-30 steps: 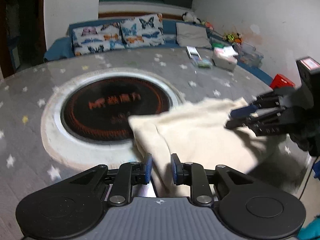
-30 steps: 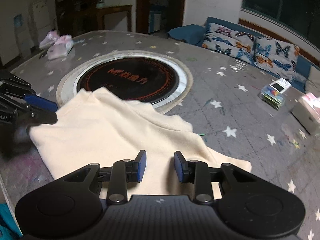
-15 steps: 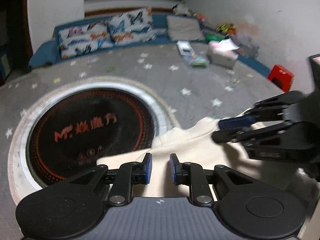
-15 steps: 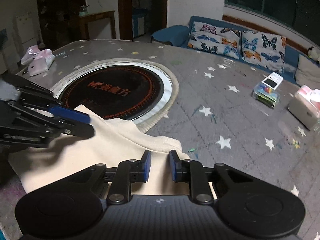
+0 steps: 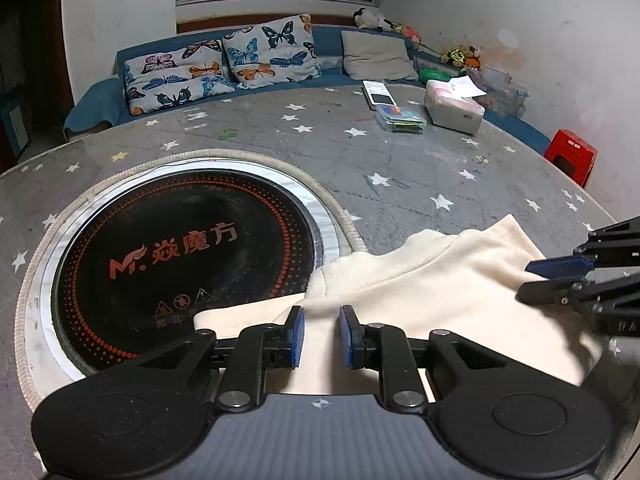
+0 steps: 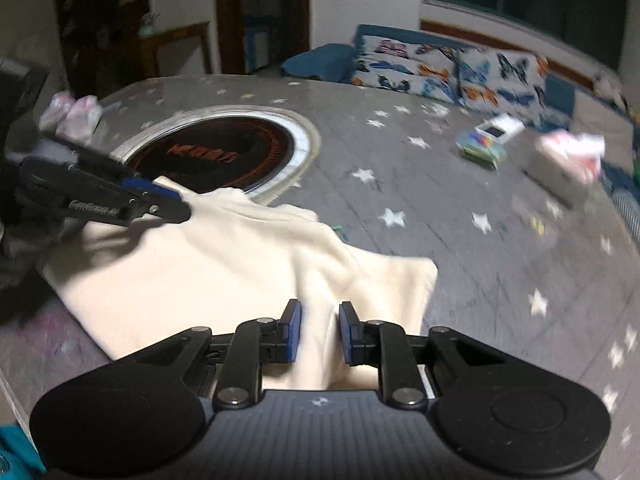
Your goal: Fold clothes
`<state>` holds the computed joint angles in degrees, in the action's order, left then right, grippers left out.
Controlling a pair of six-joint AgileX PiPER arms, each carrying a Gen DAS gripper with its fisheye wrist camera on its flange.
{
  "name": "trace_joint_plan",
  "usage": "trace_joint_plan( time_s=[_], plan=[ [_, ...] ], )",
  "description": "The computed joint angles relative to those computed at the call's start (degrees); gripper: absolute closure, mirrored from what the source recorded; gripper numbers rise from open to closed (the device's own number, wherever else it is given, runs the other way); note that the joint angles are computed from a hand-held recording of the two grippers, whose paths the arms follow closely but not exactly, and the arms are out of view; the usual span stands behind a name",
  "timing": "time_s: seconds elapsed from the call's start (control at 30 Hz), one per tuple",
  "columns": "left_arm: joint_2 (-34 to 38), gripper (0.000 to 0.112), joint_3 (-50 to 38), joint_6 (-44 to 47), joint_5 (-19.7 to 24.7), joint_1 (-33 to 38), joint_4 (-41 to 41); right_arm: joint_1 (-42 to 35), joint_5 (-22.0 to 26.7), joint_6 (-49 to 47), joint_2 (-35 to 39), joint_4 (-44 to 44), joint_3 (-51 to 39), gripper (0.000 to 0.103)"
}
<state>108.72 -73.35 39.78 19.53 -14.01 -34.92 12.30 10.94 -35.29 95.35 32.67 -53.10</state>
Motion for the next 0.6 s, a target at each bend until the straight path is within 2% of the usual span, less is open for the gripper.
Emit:
trace_joint_plan(
  time_s=[0.07,0.2,0.33,0.4,0.47,0.6],
  plan=[
    [-0.39,0.090,0.43,-0.86,-0.38,-0.20,0.85,-0.46,-0.37,-5.22,-0.60,5.85,0.63,0.083],
    [-1.25,0.086,1.51,-1.31,-1.14,-0.49,1.29,0.94,-1.50,-1.21,-2.68,1.04,1.76,0.084],
    [-2.04,0.082,2.29,-2.61,-1.91,-1.17,2.14,0.21,-2.11,-3.38,-3.40,4.19,2.57,0.084],
    [-3.01,0.077,3.27,-1.73,-2.40,-1.48,1.15,-0.57,-2.65,-2.71,-3.39,4.20,2.62,0.083],
    [-4.01,0.076,4.24,-0.84,-2.87,-1.83,0.15,-1.56,-2.65,-1.47,-3.06,3.35,2.36,0.083],
    [-7.06,0.076,7.18,6.59,-2.67,-3.08,-7.67,-3.37,-2.37,-4.33,-2.33,6.97,2.19,0.083]
  ],
)
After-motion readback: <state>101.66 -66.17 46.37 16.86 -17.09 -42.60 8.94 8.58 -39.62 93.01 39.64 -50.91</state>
